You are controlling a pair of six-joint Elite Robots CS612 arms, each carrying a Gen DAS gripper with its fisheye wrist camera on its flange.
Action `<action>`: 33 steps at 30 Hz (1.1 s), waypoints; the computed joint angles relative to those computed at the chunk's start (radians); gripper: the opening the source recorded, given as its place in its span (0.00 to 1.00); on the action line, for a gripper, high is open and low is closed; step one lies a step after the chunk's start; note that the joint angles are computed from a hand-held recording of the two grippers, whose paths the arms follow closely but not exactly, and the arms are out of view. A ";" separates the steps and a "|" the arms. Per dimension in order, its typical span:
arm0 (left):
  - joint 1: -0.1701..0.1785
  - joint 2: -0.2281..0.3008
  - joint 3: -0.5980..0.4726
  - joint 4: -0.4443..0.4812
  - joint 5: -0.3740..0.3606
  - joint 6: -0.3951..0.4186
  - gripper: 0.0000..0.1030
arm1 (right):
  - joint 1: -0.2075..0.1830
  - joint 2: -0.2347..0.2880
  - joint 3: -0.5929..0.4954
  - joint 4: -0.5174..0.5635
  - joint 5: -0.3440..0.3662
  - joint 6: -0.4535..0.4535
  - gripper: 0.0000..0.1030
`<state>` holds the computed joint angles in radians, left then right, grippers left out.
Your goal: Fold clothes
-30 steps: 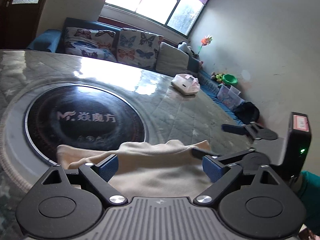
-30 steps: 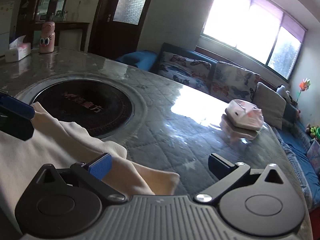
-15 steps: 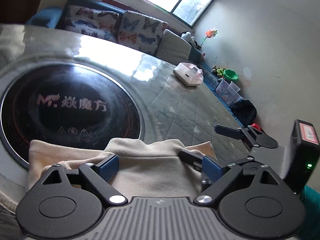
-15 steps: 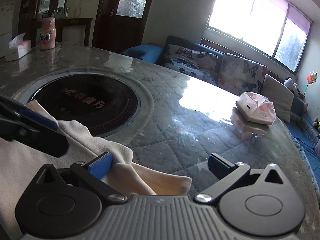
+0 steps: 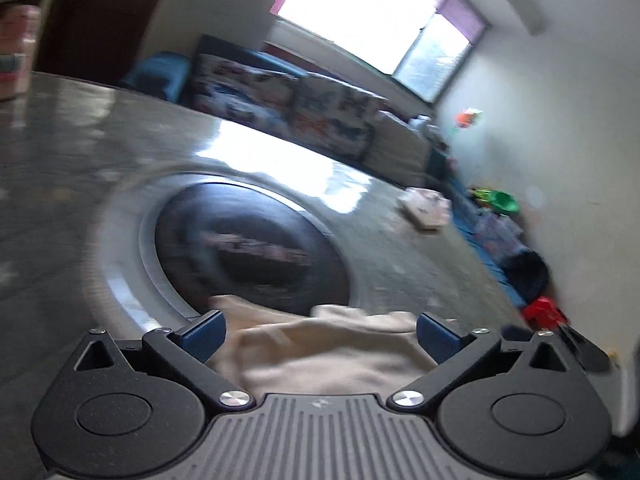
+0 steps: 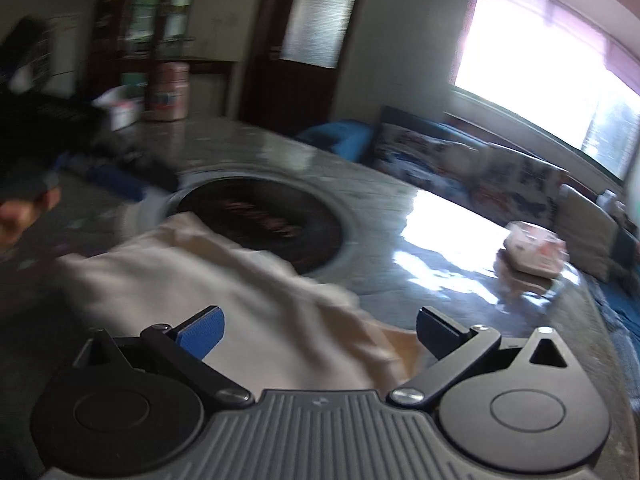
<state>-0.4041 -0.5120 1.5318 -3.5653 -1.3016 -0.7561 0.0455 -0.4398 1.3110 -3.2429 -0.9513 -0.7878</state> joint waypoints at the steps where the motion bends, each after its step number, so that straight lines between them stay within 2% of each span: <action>1: -0.003 -0.009 0.017 0.006 0.025 -0.007 1.00 | 0.001 -0.010 0.019 0.012 0.017 -0.032 1.00; 5: -0.021 -0.044 0.074 0.072 0.119 -0.006 1.00 | 0.014 -0.042 0.082 0.059 0.079 -0.184 0.99; 6: -0.025 -0.049 0.085 0.082 0.134 -0.008 1.00 | 0.017 -0.048 0.094 0.071 0.091 -0.219 0.96; 10: -0.027 -0.058 0.118 0.080 0.136 -0.082 1.00 | 0.041 -0.068 0.121 0.146 0.116 -0.337 0.88; 15: -0.020 -0.061 0.140 0.055 0.108 -0.192 1.00 | 0.070 -0.074 0.131 0.210 0.115 -0.430 0.65; 20: -0.013 -0.058 0.141 0.035 0.051 -0.233 1.00 | 0.095 -0.059 0.130 0.152 0.076 -0.442 0.52; 24: -0.002 -0.045 0.126 0.015 -0.024 -0.297 1.00 | 0.109 -0.040 0.121 0.068 0.024 -0.421 0.26; 27: 0.010 -0.028 0.108 -0.019 -0.094 -0.363 1.00 | 0.102 -0.041 0.112 0.084 0.049 -0.377 0.16; 33: 0.023 0.006 0.051 -0.054 -0.191 -0.438 1.00 | 0.073 -0.050 0.081 0.166 0.140 -0.253 0.12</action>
